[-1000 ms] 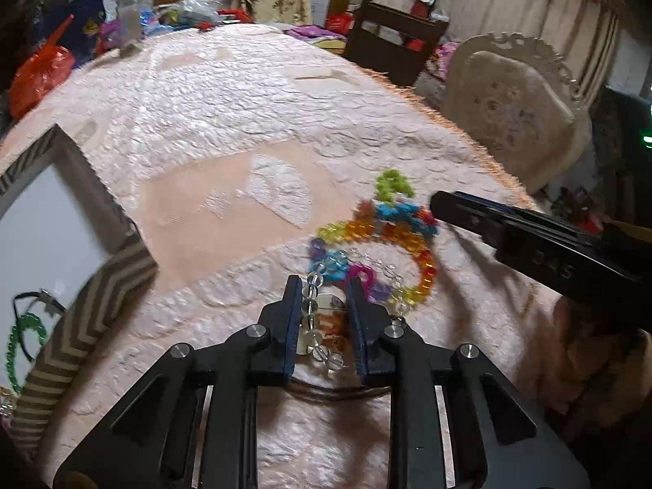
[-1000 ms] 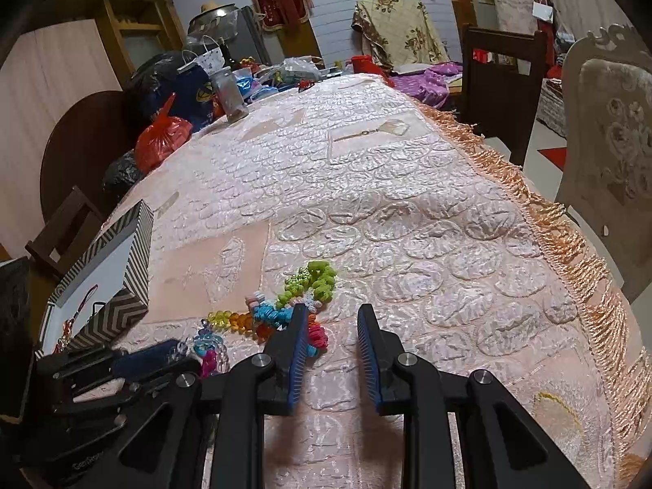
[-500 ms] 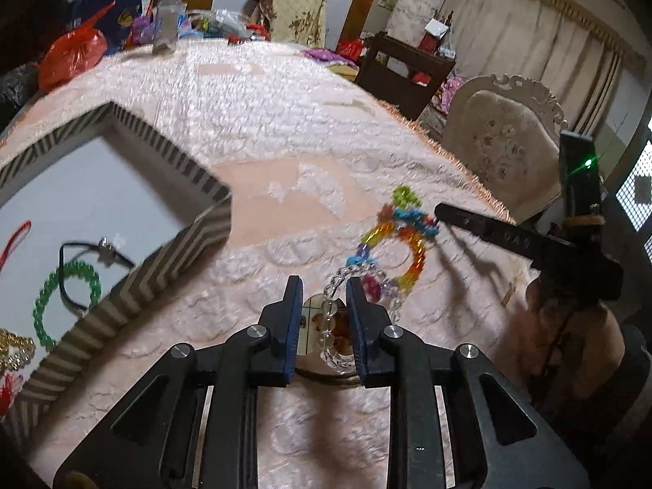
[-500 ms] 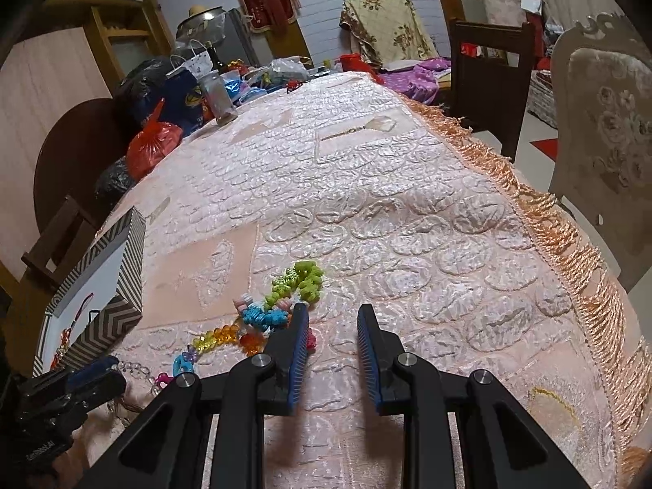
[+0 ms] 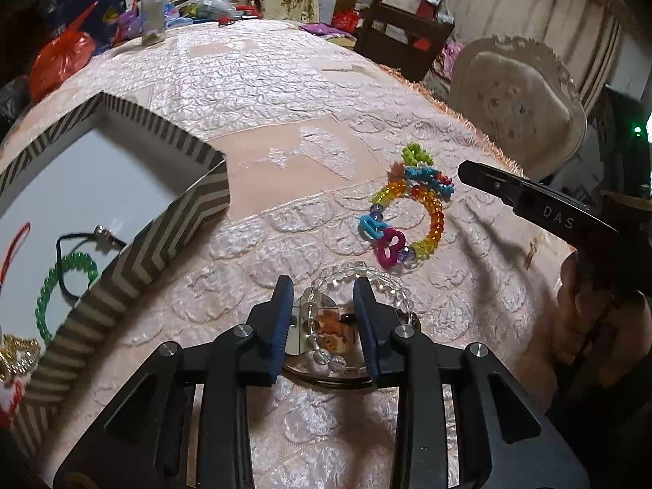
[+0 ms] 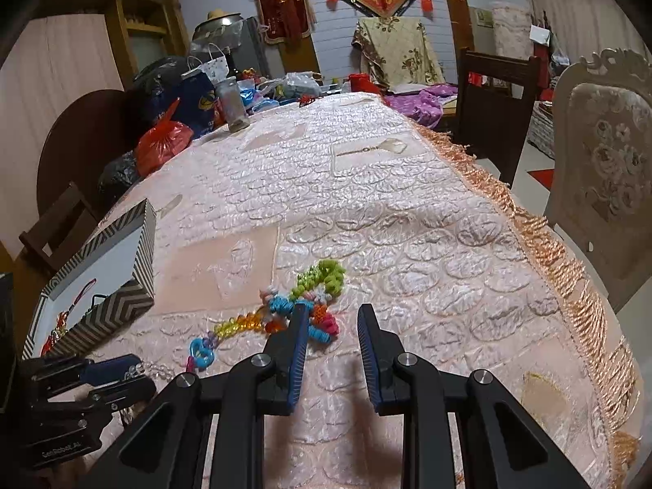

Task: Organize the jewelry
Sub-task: 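Close the left gripper on the clear bead bracelet and lift it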

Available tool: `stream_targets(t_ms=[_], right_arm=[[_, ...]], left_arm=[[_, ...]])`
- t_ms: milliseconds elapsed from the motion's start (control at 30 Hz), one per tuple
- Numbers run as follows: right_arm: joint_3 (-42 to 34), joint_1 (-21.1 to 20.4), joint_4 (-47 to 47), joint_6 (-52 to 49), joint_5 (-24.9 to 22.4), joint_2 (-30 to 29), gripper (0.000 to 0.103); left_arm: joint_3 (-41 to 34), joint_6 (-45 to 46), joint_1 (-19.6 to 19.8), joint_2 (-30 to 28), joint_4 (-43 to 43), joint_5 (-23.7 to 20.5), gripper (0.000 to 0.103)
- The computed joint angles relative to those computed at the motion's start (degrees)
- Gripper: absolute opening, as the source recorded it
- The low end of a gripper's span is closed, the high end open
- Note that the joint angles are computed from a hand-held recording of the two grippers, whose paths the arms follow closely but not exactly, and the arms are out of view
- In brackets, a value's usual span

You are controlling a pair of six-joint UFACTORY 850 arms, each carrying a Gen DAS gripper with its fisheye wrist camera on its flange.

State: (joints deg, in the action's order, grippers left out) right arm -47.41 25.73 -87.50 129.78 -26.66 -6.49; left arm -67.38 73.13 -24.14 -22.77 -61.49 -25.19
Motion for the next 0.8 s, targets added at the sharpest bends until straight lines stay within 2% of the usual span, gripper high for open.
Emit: stream_targets(t_ms=[33, 133, 267, 400, 567, 667, 800], right_arm=[[0.28, 0.04, -0.19, 0.39, 0.22, 0.03, 0.023], [0.37, 0.17, 0.33, -0.36, 0.34, -0.09, 0.023], [0.08, 0.63, 1.46, -2.14, -0.12, -0.29, 0.023], [-0.25, 0.78, 1.91, -2.74, -0.19, -0.61, 0.023], [-0.16, 0.82, 1.38, -2.52, 0.27, -0.65, 0.023], [-0.36, 0.61, 1.64, -3.03, 0.77, -0.83, 0.023], [-0.16, 0.39, 0.82, -1.87, 1.40, -0.75, 0.023]], left_arm=[[0.09, 0.36, -0.07, 0.11, -0.28, 0.53, 0.019], [0.15, 2.54, 0.65, 0.21, -3.04, -0.91, 0.020], [0.33, 3.54, 1.03, 0.44, -4.33, -0.71, 0.020], [-0.37, 0.10, 0.69, -0.21, -0.36, 0.00, 0.020], [0.16, 2.39, -0.83, 0.37, 1.22, 1.95, 0.033], [-0.48, 2.73, -1.55, -0.06, 2.47, 2.84, 0.033], [-2.06, 1.13, -1.18, -1.14, 2.89, 1.61, 0.033]])
